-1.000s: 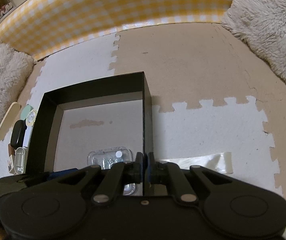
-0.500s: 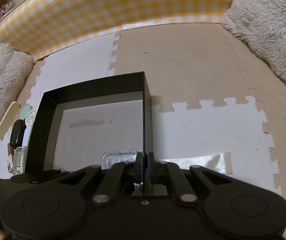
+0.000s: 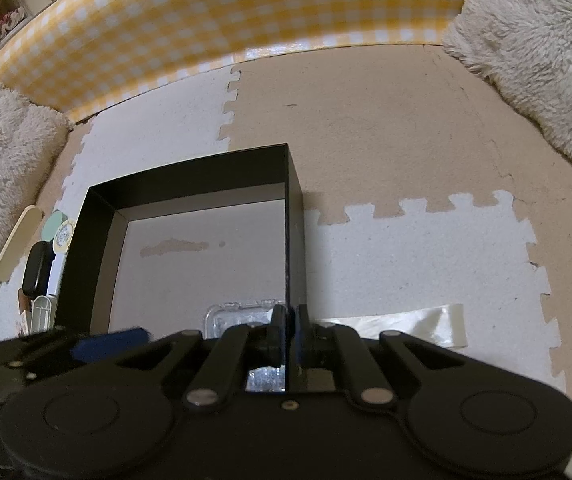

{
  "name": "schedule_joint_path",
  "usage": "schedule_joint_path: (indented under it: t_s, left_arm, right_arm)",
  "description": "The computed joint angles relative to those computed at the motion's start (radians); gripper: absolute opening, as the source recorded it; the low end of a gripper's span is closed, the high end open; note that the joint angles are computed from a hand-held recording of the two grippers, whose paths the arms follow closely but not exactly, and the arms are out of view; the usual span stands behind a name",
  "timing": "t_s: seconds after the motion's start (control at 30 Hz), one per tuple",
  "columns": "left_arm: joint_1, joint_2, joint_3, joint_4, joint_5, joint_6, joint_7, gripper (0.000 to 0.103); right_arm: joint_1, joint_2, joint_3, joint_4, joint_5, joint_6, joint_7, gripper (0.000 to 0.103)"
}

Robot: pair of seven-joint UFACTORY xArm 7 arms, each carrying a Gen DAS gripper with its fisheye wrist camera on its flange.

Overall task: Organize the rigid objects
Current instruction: 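Move the left gripper back and close it on the wooden craft stick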

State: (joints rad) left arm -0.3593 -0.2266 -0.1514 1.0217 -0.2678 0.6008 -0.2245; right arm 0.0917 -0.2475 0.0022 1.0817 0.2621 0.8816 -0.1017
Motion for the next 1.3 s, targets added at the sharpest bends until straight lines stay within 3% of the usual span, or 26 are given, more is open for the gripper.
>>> schedule_joint_path:
  t_s: [0.37,0.77,1.03,1.1,1.27,1.3]
  left_arm:
    - [0.067,-0.125,-0.026,-0.007,0.214,0.041,-0.054,0.102]
    - [0.231,-0.19,0.011,0.002,0.374,0.057,-0.125,0.103]
    - [0.373,-0.191,0.045,-0.05,0.51,0.002,-0.173,0.103]
    - [0.401,-0.174,0.053,-0.052,0.532,-0.016,-0.182,0.1]
    - [0.422,-0.124,0.095,-0.047,0.49,-0.034,-0.19,0.055]
    - [0.432,-0.115,0.094,-0.047,0.495,-0.036,-0.205,0.051]
  right_arm:
    - [0.0,-0.001,-0.001,-0.001,0.003,0.001,-0.005,0.005]
    - [0.001,-0.003,0.001,-0.002,-0.006,-0.001,-0.01,0.005]
    - [0.001,-0.003,0.001,-0.003,-0.008,-0.002,-0.012,0.005]
    - [0.001,-0.001,0.001,-0.002,-0.009,-0.003,-0.015,0.005]
    - [0.0,-0.001,0.001,-0.002,-0.008,-0.003,-0.016,0.005]
    - [0.0,0.0,0.001,-0.002,-0.008,-0.003,-0.016,0.005]
